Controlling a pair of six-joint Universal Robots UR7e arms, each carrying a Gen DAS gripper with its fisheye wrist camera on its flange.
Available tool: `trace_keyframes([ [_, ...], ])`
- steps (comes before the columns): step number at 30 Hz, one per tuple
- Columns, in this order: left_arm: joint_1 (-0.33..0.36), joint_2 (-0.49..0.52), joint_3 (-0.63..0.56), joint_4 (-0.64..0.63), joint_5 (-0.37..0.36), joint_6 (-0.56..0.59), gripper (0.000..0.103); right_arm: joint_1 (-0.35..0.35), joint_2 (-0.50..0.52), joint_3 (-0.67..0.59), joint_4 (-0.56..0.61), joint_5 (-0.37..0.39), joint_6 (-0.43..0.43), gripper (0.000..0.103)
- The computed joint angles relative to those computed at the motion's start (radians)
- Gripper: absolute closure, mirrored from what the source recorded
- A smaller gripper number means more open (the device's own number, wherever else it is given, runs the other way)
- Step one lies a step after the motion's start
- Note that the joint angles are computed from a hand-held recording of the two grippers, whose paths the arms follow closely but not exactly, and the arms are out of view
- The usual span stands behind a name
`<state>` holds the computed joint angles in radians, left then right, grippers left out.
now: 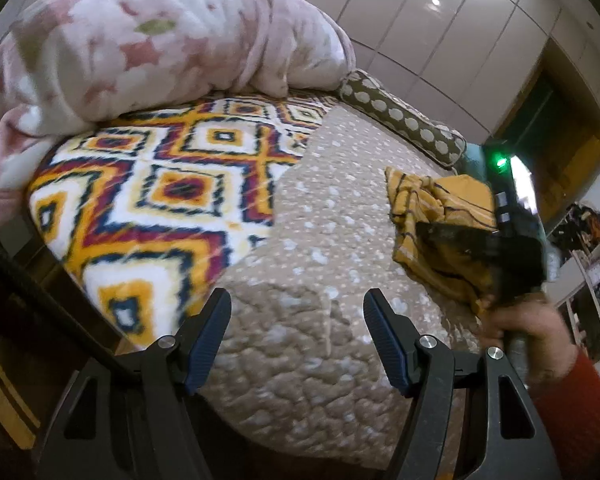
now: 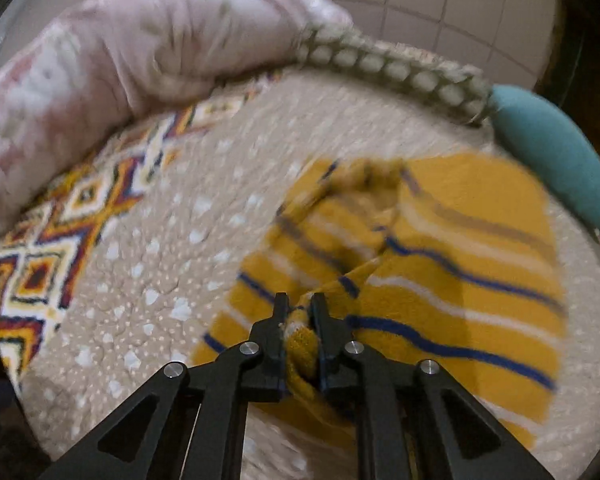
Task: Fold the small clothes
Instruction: 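Grasp the folded sweater with the right tool and lift it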
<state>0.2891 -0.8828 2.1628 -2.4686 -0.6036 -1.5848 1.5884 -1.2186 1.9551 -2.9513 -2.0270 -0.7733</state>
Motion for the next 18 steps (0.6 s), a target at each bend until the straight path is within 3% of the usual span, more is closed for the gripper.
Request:
trace_keyframes([
  [2, -0.003, -0.006, 0.013, -0.014, -0.003, -0.005, 0.035, -0.006, 0.025, 0.000, -0.021, -0.011, 0.001, 0.090],
  [7, 0.002, 0.013, 0.015, -0.076, 0.001, 0.022, 0.035, -0.003, 0.023, 0.016, -0.055, -0.021, -0.094, 0.089],
  [10, 0.004, 0.031, 0.009, -0.138, -0.019, 0.071, 0.035, -0.012, -0.008, 0.016, 0.029, 0.013, -0.112, 0.080],
  [13, 0.000, 0.038, -0.012, -0.122, -0.021, 0.097, 0.035, -0.040, -0.111, -0.016, 0.293, 0.149, -0.059, 0.069],
  [16, 0.015, 0.057, -0.045, -0.154, -0.019, 0.172, 0.035, -0.087, -0.233, -0.022, 0.444, 0.308, -0.040, 0.046],
  [18, 0.036, 0.082, -0.080, -0.220, -0.030, 0.273, 0.035, -0.127, -0.302, -0.021, 0.492, 0.373, -0.043, 0.039],
])
